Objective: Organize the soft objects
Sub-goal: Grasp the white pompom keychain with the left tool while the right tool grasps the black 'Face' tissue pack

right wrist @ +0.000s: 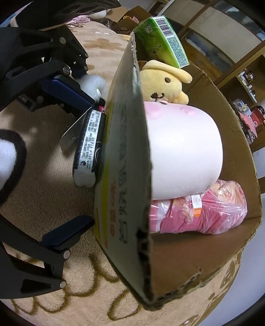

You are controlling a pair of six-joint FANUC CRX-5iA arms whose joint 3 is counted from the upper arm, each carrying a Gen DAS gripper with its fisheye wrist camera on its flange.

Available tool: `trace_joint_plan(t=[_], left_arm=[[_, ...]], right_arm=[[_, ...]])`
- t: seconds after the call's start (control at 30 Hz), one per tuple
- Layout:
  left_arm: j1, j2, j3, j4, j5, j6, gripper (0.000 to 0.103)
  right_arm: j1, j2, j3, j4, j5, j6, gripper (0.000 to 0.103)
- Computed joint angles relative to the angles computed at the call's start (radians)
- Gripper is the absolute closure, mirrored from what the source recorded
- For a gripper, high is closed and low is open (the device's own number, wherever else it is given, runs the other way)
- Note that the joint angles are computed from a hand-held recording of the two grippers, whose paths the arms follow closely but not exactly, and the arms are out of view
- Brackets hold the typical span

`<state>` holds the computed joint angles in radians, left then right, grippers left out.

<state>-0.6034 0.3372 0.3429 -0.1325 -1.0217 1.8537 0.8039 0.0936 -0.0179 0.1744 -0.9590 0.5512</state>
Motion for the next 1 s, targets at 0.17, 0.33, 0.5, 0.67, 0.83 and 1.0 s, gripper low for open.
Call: trace_joint_plan(t=[0.17,0.33,0.5,0.67,0.83,1.0], left_arm=[[0.008,-0.023,-0.014,-0.005,-0.005,0.015,0.067],[0.020,-0.056,-0.035,-0.018,-0.002,0.035,0.069],[0.011,-0.082,-0.040,-0.050,-0.026,0.073,0.069],[-0.004,-0.112,-0.031,-0.122,-0.091,0.113,0.069],[0.001,-0.131,-0.034,-0.139,-0.106,0.125,0.069],[0.007,-0.127,-0.016,-0.154,-0.114,0.135,0.069]], right_arm=[[-0.001,-0.001,0.004,-0.008,-0.008,0.007,0.000],[-0.003,-0.005,0.008,-0.011,-0.014,-0.010,0.000],[-0.007,-0.008,0.009,-0.011,-0.018,-0.024,0.000],[-0.011,0.001,0.024,-0.037,-0.028,-0.010,0.000],[-0.008,0.015,0.040,-0.031,-0.053,-0.011,0.000],[-0.012,0.010,0.032,-0.031,-0.053,-0.032,0.000]])
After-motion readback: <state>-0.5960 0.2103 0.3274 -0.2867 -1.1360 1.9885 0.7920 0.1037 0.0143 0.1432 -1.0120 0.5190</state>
